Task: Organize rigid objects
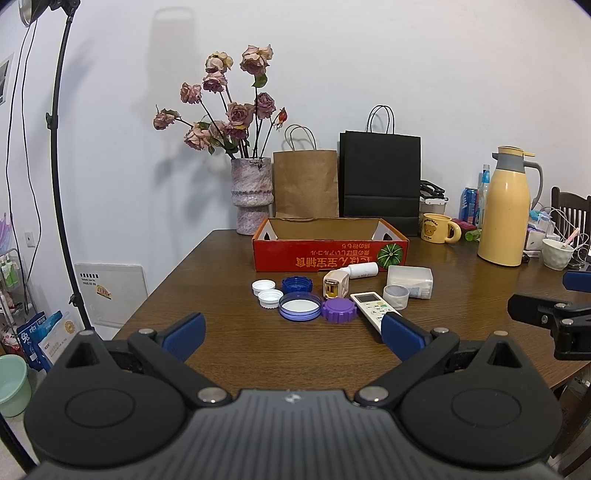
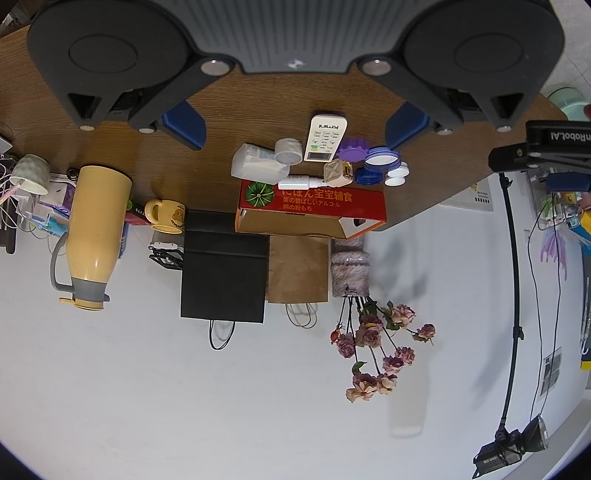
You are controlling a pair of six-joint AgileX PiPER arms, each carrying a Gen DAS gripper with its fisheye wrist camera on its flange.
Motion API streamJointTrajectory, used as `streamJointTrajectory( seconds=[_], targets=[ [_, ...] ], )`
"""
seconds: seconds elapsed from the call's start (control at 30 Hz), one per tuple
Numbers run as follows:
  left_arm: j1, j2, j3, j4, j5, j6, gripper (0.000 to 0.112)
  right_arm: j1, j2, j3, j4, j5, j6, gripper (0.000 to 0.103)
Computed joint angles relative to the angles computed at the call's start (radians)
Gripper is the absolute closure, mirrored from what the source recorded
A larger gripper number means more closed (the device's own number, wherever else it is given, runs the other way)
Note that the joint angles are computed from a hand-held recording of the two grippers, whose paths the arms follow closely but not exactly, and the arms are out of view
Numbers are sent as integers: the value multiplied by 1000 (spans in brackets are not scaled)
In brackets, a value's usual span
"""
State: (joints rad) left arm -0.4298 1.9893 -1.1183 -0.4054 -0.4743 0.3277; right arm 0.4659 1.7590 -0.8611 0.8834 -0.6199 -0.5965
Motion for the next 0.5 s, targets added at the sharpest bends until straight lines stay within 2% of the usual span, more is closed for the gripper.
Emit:
streamJointTrajectory(
  seconds=[0.5],
  targets=[
    [3, -3, 8, 10, -3, -11, 9, 3, 1, 0, 4, -2, -5, 0]
  ],
)
